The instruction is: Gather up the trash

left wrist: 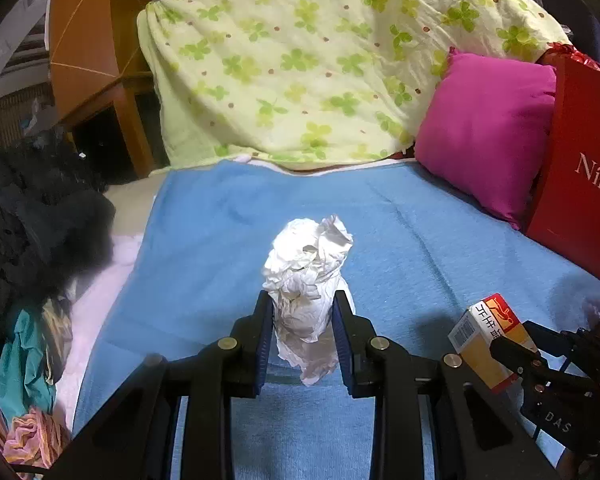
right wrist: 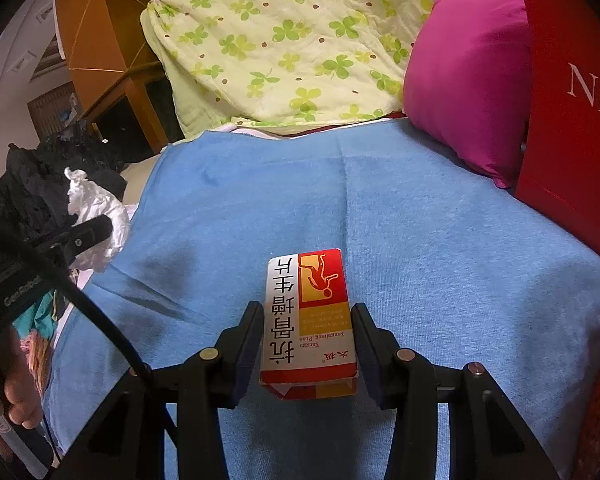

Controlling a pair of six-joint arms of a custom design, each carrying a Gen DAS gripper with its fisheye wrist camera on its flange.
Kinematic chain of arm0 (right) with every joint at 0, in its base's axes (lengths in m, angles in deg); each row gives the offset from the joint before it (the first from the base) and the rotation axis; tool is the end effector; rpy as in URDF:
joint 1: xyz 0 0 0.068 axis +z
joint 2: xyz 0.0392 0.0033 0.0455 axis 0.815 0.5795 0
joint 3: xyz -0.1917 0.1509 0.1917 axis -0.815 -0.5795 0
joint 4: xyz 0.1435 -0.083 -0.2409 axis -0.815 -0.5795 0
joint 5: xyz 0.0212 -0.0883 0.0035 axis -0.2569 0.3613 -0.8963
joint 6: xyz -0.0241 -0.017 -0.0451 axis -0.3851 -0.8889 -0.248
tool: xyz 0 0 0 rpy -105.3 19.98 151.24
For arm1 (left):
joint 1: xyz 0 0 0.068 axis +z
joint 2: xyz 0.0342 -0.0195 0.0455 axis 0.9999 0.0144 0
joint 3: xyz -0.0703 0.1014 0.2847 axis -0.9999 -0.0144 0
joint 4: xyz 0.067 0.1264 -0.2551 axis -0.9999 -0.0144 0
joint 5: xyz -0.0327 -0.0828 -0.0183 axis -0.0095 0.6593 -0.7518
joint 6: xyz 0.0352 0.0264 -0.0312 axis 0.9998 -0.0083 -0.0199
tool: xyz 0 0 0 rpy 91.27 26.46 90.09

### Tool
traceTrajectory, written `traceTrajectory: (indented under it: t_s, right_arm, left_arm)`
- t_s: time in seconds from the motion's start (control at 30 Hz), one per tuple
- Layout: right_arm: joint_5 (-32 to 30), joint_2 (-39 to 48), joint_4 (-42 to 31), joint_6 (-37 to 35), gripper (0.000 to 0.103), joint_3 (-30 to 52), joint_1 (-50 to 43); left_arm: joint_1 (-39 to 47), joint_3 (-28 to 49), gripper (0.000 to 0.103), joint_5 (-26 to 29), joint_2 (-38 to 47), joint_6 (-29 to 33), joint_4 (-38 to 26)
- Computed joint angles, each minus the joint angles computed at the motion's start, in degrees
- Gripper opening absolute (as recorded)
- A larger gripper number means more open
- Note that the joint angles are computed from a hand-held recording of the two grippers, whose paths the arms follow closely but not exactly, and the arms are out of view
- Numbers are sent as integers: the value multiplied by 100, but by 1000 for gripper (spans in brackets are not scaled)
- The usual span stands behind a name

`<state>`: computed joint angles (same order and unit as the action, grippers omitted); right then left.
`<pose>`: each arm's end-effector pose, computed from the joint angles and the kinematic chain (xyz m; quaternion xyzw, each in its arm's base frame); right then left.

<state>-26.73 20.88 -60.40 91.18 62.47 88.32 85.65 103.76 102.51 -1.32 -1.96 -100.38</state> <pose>0.1896 0.1058 0.2216 0.1770 0.8819 0.0504 0.4340 0.2761 -0.0258 0.2764 0.2377 0.8556 -0.0443 0.4576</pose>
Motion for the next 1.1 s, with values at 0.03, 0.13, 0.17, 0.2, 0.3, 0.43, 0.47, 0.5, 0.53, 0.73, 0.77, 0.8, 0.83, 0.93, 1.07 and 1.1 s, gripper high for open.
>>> traceTrajectory:
  t_s: [0.03,0.13,0.17,0.2,0.3,0.43,0.47,0.5,0.53,0.73,0.77,0.8,0.83,0.93,1.07,1.1]
  right_arm:
    - [14,-26,-13,14,48,-4,19]
    - [92,-151,-90,36,48,-5,99]
    - [126,-193,-120,43,48,-7,134]
    - [143,-222,-147,39,48,-5,152]
    - [219,-374,-269,40,48,-33,212]
    - [310,-594,-432,103,48,-75,276]
    - [345,-670,-499,130,48,-94,297]
    - [340,-739,-553,137,48,-108,292]
    - [343,-807,-598,149,48,-126,286]
    - [520,-1215,-864,373,48,-240,406]
    - [560,-1250,-908,418,48,-258,446]
    - [606,-1260,-952,469,48,-263,491]
    - [647,-1285,-1005,515,48,-270,535]
    - [801,-1391,-1180,724,48,-306,748]
    - [1246,-1672,-1472,1058,48,-361,1265]
    - [1415,-1786,-1603,1266,48,-383,1492]
  left_arm:
    - [-14,-42,30,-10,-61,2,10]
    - [-67,-176,30,-30,-252,37,-10]
    - [-73,-200,31,-12,-301,44,-45]
    - [-55,-200,30,16,-316,61,-69]
    - [-48,-292,31,29,-447,95,-117]
    - [-2,-468,30,80,-670,85,-252]
    - [-12,-530,31,60,-735,86,-264]
    - [-8,-608,31,45,-822,91,-296]
    - [2,-671,31,45,-898,88,-338]
    - [164,-1024,31,136,-1453,105,-657]
    - [248,-1096,31,177,-1575,128,-735]
    - [304,-1144,31,217,-1656,133,-837]
    - [389,-1178,31,297,-1724,172,-987]
    - [599,-1292,31,435,-2009,400,-1408]
    - [1030,-1320,31,730,-2467,816,-1944]
    - [1192,-1275,31,861,-2587,940,-2111]
